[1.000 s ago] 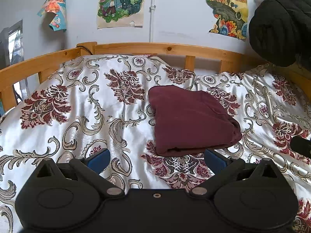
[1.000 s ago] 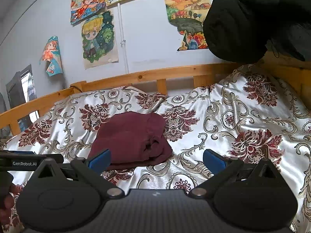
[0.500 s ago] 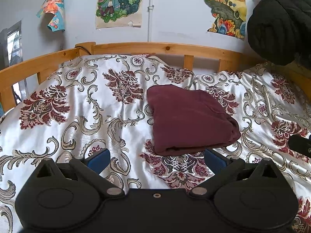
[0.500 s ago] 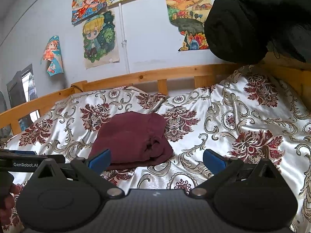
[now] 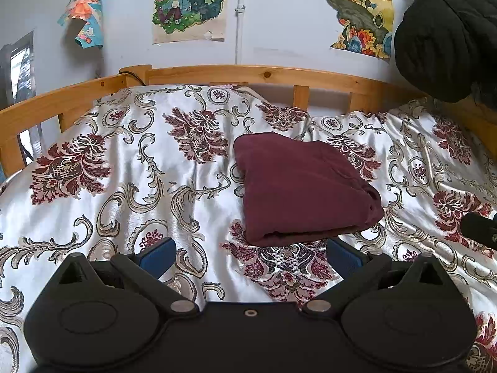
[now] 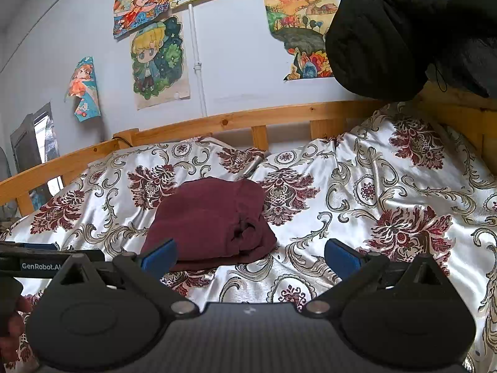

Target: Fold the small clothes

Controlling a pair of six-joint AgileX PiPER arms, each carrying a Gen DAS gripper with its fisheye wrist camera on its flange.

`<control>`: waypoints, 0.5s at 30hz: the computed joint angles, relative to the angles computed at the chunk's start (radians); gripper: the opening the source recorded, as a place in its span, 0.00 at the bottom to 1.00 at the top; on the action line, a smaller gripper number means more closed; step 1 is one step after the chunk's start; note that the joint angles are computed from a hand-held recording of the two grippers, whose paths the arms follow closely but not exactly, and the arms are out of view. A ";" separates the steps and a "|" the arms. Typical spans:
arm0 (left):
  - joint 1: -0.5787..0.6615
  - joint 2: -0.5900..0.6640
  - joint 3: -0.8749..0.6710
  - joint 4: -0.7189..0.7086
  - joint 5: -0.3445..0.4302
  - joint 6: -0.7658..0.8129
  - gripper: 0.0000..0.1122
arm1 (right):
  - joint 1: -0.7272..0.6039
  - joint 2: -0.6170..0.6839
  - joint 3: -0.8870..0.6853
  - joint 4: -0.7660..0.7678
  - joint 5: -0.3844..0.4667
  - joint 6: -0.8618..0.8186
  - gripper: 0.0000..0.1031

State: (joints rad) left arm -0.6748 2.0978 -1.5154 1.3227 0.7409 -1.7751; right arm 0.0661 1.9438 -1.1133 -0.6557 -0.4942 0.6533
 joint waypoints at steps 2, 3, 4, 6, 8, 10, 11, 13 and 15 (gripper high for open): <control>0.000 0.001 -0.004 -0.001 0.000 0.002 0.91 | 0.000 0.000 0.000 0.001 0.001 -0.001 1.00; 0.000 0.001 -0.004 -0.001 0.000 0.002 0.91 | 0.001 0.001 -0.001 0.002 0.002 -0.001 1.00; 0.000 0.002 -0.005 -0.002 0.001 0.003 0.91 | 0.001 0.000 0.000 0.000 0.002 0.001 1.00; -0.001 0.002 -0.005 -0.002 0.002 0.004 0.91 | 0.000 0.000 -0.001 -0.002 0.002 0.003 1.00; -0.001 0.002 -0.006 -0.003 0.003 0.004 0.91 | 0.000 -0.001 -0.001 -0.002 0.002 0.003 1.00; -0.002 0.003 -0.006 -0.003 0.003 0.002 0.91 | 0.000 0.000 -0.001 -0.003 0.001 0.003 1.00; -0.001 0.003 -0.007 -0.004 0.003 0.004 0.91 | 0.000 0.000 -0.001 -0.003 0.001 0.003 1.00; 0.000 0.002 -0.006 -0.003 0.001 0.005 0.91 | 0.000 -0.001 -0.001 -0.002 0.003 0.003 1.00; 0.000 0.002 -0.006 -0.004 0.002 0.006 0.91 | 0.000 -0.001 -0.001 -0.002 0.003 0.003 1.00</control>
State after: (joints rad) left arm -0.6752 2.1001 -1.5217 1.3192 0.7425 -1.7694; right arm 0.0665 1.9427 -1.1143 -0.6579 -0.4908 0.6564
